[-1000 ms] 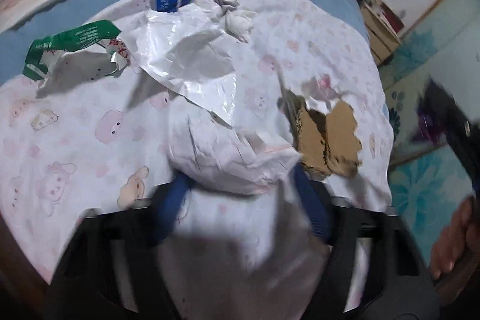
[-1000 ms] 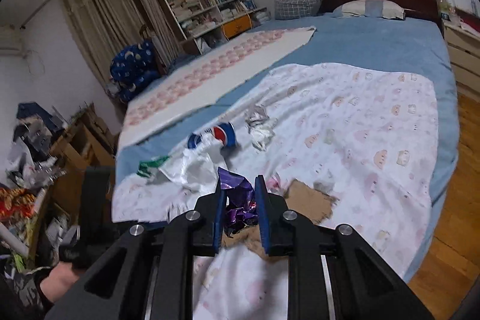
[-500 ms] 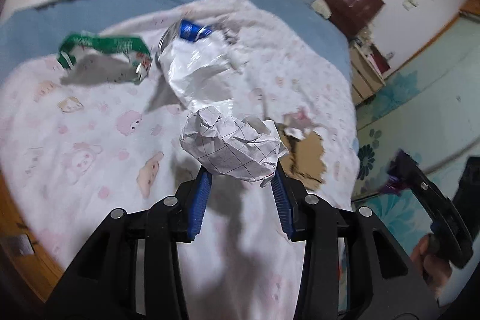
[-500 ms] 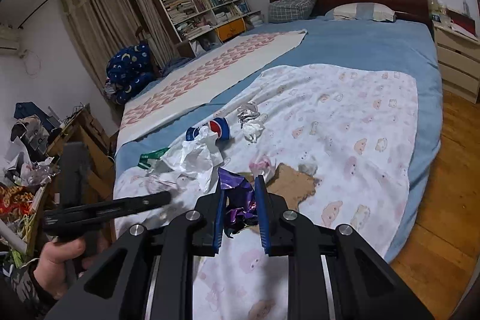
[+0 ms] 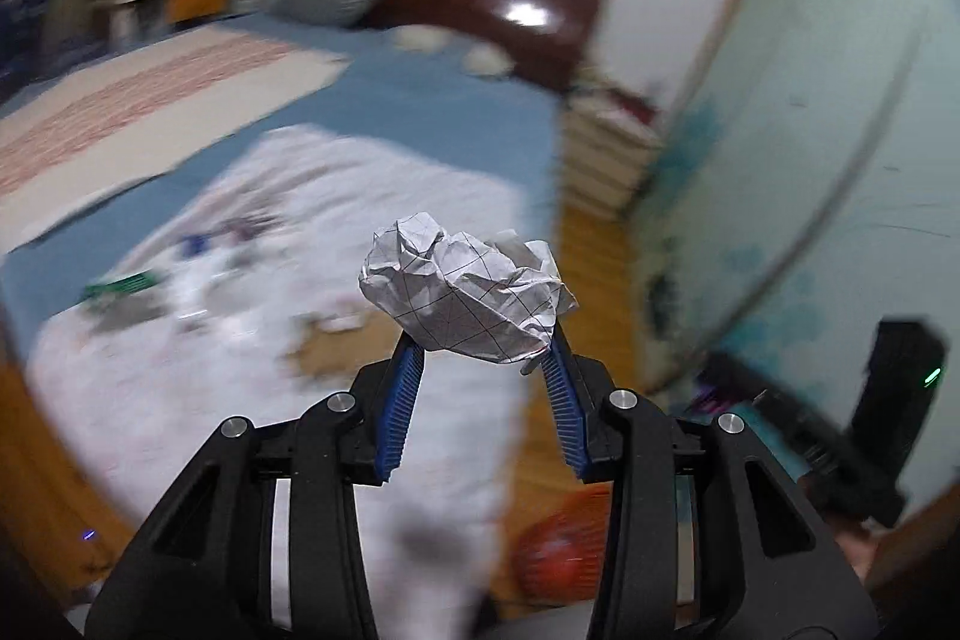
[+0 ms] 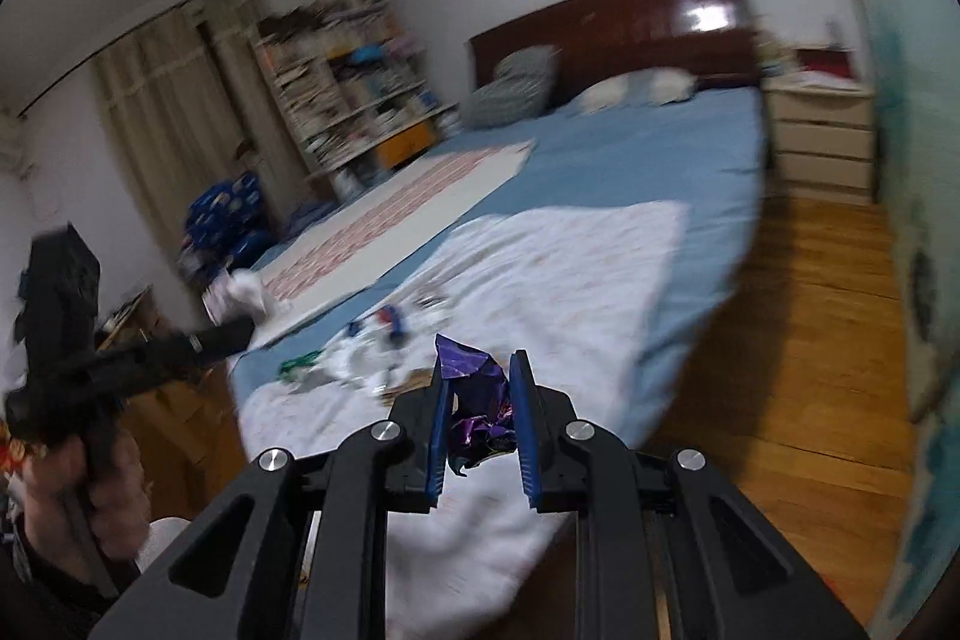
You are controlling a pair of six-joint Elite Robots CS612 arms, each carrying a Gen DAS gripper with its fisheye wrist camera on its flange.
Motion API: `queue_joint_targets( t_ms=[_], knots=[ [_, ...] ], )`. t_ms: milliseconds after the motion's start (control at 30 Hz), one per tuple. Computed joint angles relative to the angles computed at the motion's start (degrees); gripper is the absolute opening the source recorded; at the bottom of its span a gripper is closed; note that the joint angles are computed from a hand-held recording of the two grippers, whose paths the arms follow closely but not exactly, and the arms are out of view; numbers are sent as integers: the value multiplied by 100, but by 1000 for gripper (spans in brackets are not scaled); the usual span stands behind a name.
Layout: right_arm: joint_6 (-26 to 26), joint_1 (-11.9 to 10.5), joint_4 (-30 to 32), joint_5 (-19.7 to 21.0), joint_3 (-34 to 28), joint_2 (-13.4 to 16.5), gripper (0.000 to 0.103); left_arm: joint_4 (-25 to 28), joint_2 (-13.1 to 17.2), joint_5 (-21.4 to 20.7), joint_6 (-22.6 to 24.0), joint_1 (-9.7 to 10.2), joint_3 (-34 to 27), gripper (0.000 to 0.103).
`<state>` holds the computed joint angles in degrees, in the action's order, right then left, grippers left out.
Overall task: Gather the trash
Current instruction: 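Carry wrapper and grid paper to the red wastebasket and open both tools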
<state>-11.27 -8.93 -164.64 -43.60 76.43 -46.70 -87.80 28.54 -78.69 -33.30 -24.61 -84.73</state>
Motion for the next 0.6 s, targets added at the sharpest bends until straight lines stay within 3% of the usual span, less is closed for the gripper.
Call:
queue_joint_targets(
  t_ms=[167, 300, 367, 433, 500, 533, 600],
  knots=[
    [400, -604, -464, -532, 505, -321, 20, -967, -404, -704, 471, -395, 947, 41],
    [583, -1000, -413, -1011, 739, -330, 20, -1236, -643, -1509, 570, -608, 1922, 41],
    [626, -1146, -186, -1269, 804, -230, 20, -1196, -696, -1752, 612, -709, 2384, 41],
    [643, -1233, 217, -1500, 823, -54, 20, -999, -664, -1691, 770, -830, 2694, 41],
    [556, -1210, 692, -1825, 786, 112, 20, -820, -461, -1467, 959, -952, 2727, 41],
    [441, -1165, 1027, -2077, 760, 225, 20, -417, -468, -1421, 1062, -994, 2865, 41],
    [378, -1124, 1471, -2219, 745, 445, 20, -160, -567, -1726, 1040, -965, 3168, 41]
  ],
)
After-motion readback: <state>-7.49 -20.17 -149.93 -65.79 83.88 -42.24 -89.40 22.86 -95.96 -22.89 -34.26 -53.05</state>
